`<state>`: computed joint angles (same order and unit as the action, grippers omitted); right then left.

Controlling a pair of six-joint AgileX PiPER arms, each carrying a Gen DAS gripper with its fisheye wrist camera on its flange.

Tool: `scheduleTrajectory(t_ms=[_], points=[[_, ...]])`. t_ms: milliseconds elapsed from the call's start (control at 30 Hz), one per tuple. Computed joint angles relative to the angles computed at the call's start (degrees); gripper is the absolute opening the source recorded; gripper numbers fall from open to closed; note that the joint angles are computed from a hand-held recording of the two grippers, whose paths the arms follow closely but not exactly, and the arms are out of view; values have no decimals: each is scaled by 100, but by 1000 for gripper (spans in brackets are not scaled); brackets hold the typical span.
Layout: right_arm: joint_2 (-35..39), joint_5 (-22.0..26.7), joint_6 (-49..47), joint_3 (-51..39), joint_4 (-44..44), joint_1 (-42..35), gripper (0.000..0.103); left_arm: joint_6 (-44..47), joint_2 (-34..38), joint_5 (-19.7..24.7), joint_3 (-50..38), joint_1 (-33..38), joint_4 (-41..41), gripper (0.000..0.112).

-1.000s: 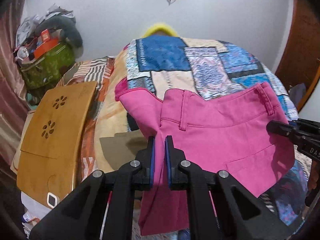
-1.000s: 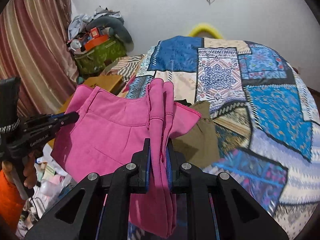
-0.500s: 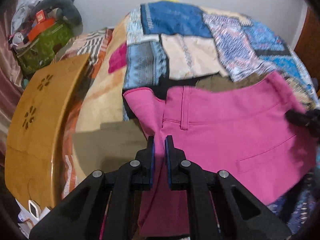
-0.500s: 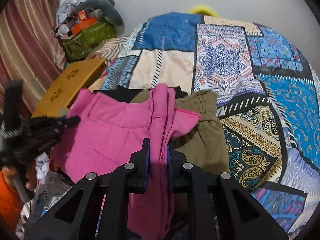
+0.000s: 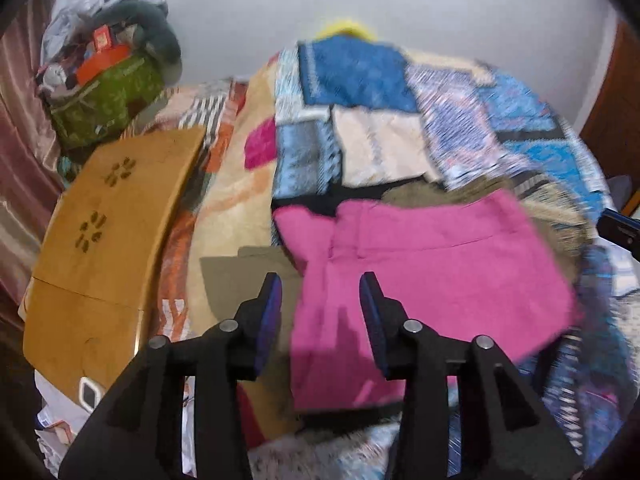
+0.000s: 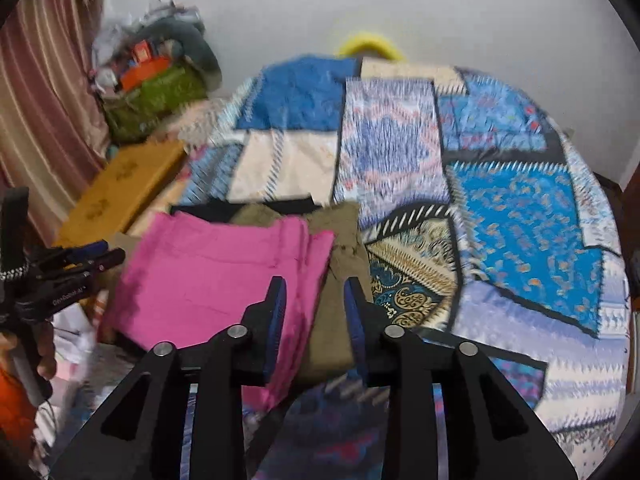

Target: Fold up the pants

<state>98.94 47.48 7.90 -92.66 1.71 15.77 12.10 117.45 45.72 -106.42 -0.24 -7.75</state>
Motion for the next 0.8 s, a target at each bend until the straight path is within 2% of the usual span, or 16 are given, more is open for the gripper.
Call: scheduleTrajectory(t_ms=[100, 300, 467, 600, 700, 800], points=[[-655, -116, 103, 247, -28, 143, 28, 289, -900, -215, 706, -17, -276, 43], [-1953, -273, 549, 598, -335, 738, 28, 1040, -2735, -309, 1859, -24, -1081, 43], [-2882, -246, 1762, 896, -1821, 1949, 28, 1636, -4217, -134, 2526, 143, -1929, 44], [-3446, 224, 3237, 1113, -3594, 3395, 28, 1709, -5196, 4, 2864, 284, -2209, 46], [-3705, 867, 4381, 1273, -5039, 4699, 28, 1675, -5956, -57, 3152, 335, -2182, 47], [-3813, 1568, 5084, 1360, -6042, 5811, 28, 2126, -6583, 66, 3429, 768, -2780, 54]])
